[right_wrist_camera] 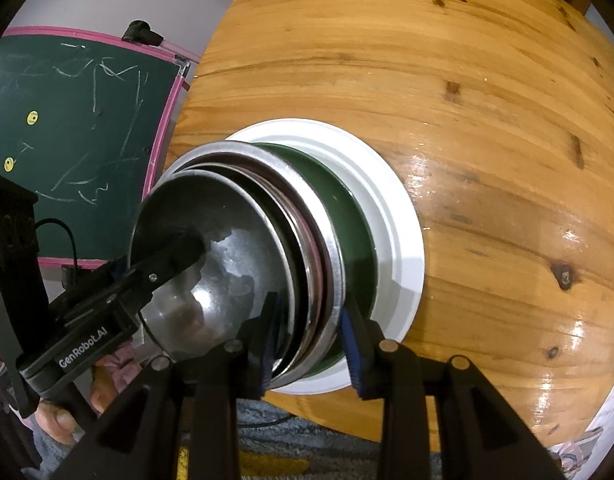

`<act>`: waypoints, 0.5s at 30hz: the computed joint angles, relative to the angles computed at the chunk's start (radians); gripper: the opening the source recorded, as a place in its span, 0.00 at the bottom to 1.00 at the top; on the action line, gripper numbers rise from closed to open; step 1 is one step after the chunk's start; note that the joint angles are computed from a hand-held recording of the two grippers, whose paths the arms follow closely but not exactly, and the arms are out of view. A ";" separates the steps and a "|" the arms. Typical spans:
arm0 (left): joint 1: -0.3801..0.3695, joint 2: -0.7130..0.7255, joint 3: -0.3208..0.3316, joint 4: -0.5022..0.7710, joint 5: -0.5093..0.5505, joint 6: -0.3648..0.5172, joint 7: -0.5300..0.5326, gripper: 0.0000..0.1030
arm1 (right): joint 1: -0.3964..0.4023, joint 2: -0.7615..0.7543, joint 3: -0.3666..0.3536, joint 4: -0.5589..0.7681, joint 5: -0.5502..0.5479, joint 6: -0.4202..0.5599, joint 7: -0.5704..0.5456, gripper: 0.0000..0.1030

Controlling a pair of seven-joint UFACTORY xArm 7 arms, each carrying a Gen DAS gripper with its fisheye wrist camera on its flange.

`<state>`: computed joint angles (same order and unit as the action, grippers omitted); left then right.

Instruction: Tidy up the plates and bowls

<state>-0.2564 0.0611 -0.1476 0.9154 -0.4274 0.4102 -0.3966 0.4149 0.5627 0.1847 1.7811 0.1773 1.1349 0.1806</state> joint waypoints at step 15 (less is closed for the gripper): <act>-0.019 -0.040 0.010 0.013 0.219 -0.003 -0.178 0.66 | -0.024 -0.093 0.007 -0.116 0.035 -0.065 -0.037 0.31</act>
<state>-0.2753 0.0215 -0.1373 0.9288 -0.2088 0.4070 -0.5746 0.3906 0.4701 0.1921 1.6648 0.2119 1.0696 0.1431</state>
